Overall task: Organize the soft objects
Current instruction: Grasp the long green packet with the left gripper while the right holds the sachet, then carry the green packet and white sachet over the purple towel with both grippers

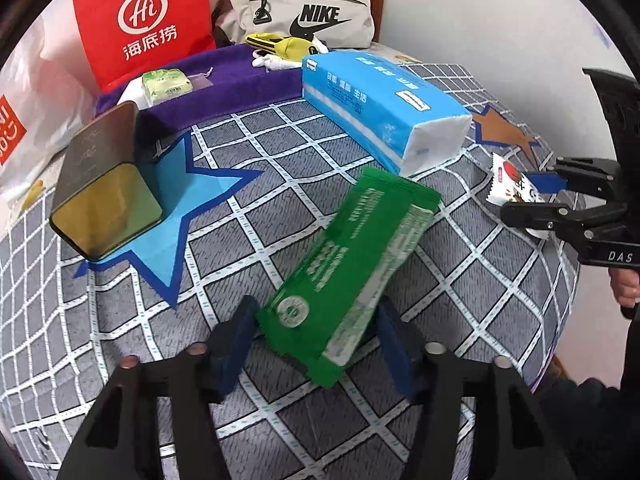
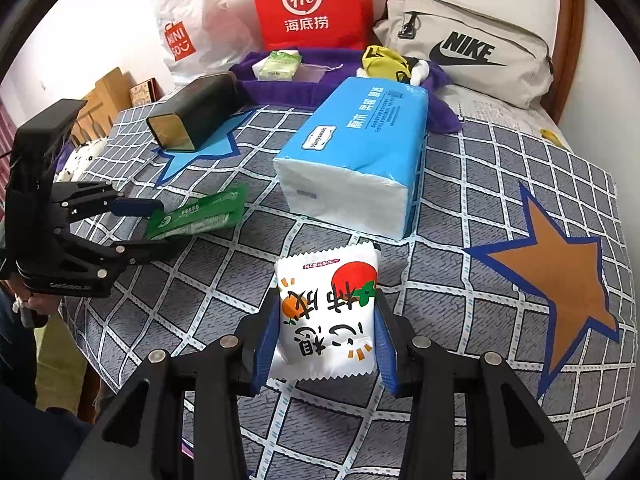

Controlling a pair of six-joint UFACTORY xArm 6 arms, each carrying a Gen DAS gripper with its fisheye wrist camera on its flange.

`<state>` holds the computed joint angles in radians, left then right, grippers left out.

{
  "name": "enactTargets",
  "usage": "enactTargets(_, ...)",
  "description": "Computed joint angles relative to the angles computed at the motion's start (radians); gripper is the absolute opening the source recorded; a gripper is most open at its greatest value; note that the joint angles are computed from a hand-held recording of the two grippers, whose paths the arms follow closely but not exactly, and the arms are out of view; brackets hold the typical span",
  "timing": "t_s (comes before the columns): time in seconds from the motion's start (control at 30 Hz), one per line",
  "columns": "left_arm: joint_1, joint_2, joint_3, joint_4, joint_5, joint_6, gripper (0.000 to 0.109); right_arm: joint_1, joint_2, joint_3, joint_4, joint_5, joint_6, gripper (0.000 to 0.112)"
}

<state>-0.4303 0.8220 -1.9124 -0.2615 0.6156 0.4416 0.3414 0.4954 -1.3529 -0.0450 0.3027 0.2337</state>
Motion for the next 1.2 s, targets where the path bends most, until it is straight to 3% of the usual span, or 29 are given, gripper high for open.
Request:
enactTargets(0.07,-0.003,0.003,0.003,0.05,-0.027,-0.026,0.076,0.003,0.001,0.001,0.012,-0.003,-0.014,0.043)
enactTargets(0.33,-0.018,0.103,-0.156,0.095,0.019,0.06,0.077,0.004,-0.006,0.013,0.031,-0.005,-0.025,0.043)
enactTargets(0.6,-0.057,0.103,-0.148,0.105,-0.003,0.206,0.077,-0.001,-0.014,0.024,0.033,-0.001,-0.011,0.044)
enactTargets(0.67,-0.05,0.126,-0.195,0.072,0.044,0.202,0.076,-0.001,-0.016,0.028,0.039,-0.005,-0.012,0.044)
enactTargets(0.73,-0.039,0.155,-0.253,0.013,0.104,0.199,0.063,-0.001,-0.015,0.028,0.034,-0.003,-0.007,0.044)
enactTargets(0.77,-0.035,0.158,-0.262,-0.018,0.118,0.204,0.05,-0.001,-0.015,0.029,0.029,-0.002,-0.002,0.044)
enactTargets(0.87,-0.036,0.129,-0.207,-0.017,0.072,0.173,0.037,-0.001,-0.016,0.029,0.025,0.0,0.006,0.044)
enactTargets(1.0,-0.025,0.109,-0.179,-0.044,0.076,0.138,0.037,-0.003,-0.02,0.031,0.013,-0.002,0.017,0.044)
enactTargets(1.1,-0.028,0.118,-0.179,-0.002,0.066,0.097,0.046,-0.002,-0.02,0.03,0.017,-0.001,0.014,0.044)
enactTargets(1.2,-0.03,0.135,-0.203,-0.003,0.065,0.088,0.045,0.0,-0.017,0.027,0.027,-0.002,0.006,0.044)
